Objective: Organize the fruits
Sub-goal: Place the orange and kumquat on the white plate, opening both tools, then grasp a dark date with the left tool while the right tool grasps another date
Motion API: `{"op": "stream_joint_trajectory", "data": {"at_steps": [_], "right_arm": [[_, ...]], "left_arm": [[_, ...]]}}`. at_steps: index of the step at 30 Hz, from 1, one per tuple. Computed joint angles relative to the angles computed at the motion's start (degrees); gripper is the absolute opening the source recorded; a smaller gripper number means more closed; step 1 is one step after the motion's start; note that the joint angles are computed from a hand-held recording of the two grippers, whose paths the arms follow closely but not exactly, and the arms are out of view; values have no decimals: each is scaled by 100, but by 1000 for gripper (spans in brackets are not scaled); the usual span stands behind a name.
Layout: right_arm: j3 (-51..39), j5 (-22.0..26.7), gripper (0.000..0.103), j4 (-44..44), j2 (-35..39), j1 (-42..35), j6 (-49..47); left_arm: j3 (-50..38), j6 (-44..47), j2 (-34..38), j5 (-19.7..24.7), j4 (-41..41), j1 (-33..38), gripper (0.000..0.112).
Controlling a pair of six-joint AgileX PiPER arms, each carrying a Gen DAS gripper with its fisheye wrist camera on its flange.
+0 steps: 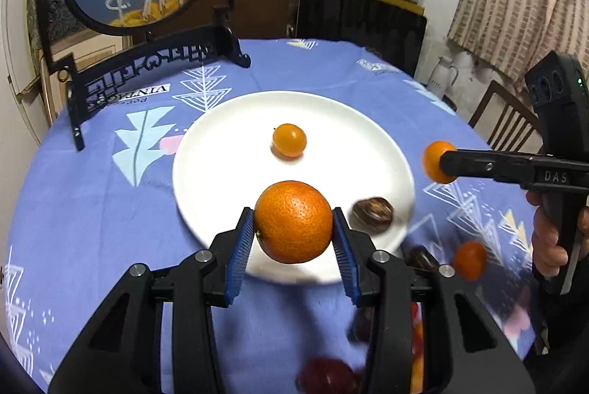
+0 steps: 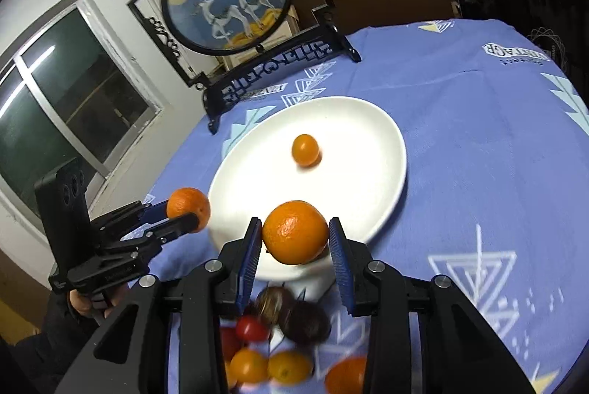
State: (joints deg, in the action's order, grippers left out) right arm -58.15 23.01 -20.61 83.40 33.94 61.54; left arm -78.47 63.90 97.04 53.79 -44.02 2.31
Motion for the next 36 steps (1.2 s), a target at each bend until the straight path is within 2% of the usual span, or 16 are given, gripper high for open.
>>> {"op": "stream_joint_trajectory", "data": {"at_steps": [2, 4, 5, 6, 8, 11, 17, 23, 27, 29, 31, 36], "right_arm": [[-172, -40, 38, 281, 311, -172, -337], [-210, -100, 42, 141, 444, -241, -188], [-179, -141, 53, 30, 444, -249, -48], [-125, -183, 57, -280, 413, -229, 289], [-74, -179, 58, -480, 350, -196, 471], [56, -33, 58, -1008, 170, 26, 1049], [618, 616, 58, -2487, -424, 1048, 2792], [1168, 1201, 58, -3230, -732, 2155, 4127], [1288, 1620, 58, -3494, -778, 2742, 4688], [1367, 1722, 58, -3593, -811, 2927, 4937], [1432, 1841, 58, -3654, -845, 3083, 5151], [1607, 2051, 58, -3684, -971, 3382, 5415]], "left_arm": [[-220, -207, 245, -47, 188, -194, 42], [-342, -405, 400, -110, 371, -319, 45], [-350, -434, 436, -155, 397, -343, 56], [-321, -420, 431, -224, 377, -349, 66], [-127, -209, 289, -385, 193, -288, 71], [166, 163, -14, -371, -58, -103, 71], [1361, 1618, -989, 1, -592, 698, 71], [2521, 3221, -1836, 848, -714, 1947, 71], [3113, 4108, -2252, 1173, -768, 2477, 71], [3371, 4345, -2421, 1171, -855, 2527, 70], [3488, 4282, -2432, 922, -892, 2357, 64], [3483, 3532, -2202, 262, -609, 1669, 39]]}}
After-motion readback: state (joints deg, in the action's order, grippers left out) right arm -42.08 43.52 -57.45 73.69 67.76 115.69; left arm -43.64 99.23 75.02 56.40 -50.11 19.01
